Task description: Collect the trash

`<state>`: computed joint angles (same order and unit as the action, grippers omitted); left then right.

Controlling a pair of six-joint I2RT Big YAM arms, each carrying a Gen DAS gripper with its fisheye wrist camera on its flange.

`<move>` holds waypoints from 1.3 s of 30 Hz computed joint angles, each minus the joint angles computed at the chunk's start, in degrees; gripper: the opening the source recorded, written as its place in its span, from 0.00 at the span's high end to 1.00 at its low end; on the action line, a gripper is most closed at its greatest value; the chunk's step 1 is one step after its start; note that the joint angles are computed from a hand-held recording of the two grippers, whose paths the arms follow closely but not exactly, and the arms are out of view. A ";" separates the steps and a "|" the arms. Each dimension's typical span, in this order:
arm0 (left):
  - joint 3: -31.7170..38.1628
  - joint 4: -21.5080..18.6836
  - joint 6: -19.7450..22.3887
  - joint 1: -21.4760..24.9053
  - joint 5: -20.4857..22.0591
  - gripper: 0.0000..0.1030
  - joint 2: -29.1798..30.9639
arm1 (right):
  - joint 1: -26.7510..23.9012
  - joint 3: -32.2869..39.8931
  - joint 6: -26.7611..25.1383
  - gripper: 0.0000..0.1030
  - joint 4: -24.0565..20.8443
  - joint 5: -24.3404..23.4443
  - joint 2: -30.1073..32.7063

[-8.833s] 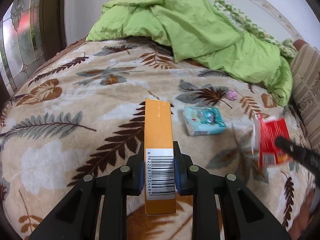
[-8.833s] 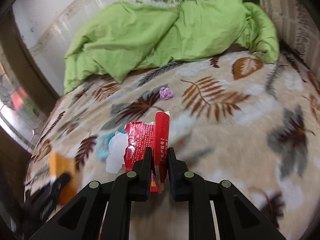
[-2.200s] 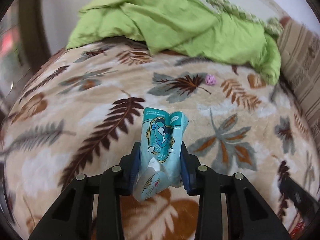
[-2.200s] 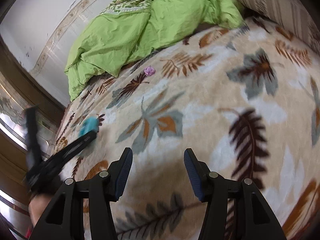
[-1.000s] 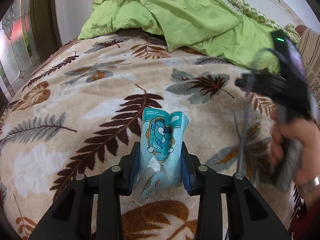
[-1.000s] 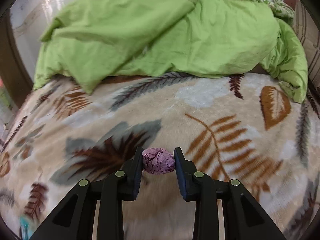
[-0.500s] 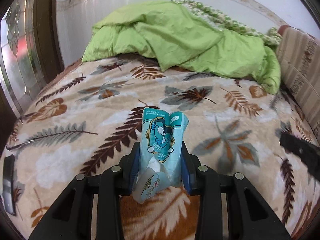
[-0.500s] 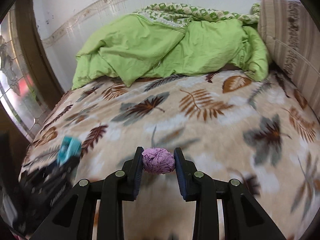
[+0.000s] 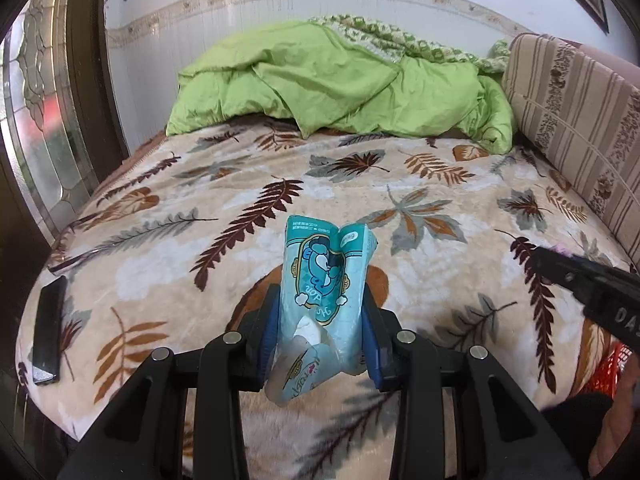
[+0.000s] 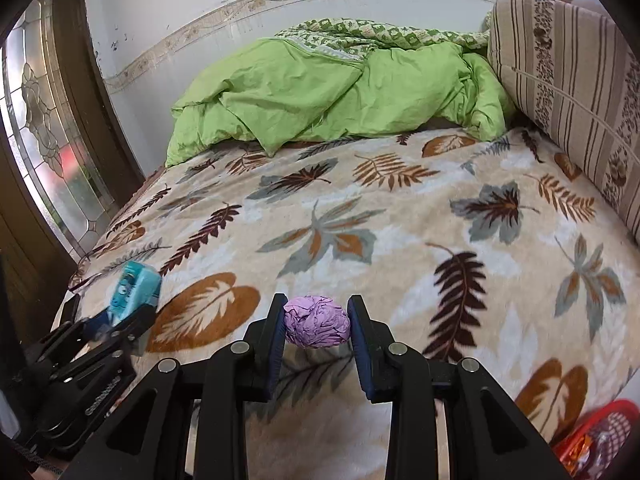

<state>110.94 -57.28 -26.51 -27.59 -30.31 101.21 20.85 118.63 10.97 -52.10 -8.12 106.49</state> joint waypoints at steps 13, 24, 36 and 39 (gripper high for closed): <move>0.16 0.13 1.26 -0.68 -1.29 0.66 0.53 | -0.50 -4.86 2.35 0.69 2.75 -1.40 -2.54; -0.17 0.48 1.33 0.00 -0.33 0.66 0.72 | -0.21 -4.75 1.95 0.69 2.99 -1.97 -2.31; -0.12 0.55 1.49 -0.04 -0.34 0.66 0.87 | -0.23 -4.49 1.82 0.69 2.83 -2.14 -2.10; -0.04 0.69 1.46 -0.20 -0.35 0.66 1.06 | -0.20 -4.64 2.01 0.69 3.02 -2.00 -2.19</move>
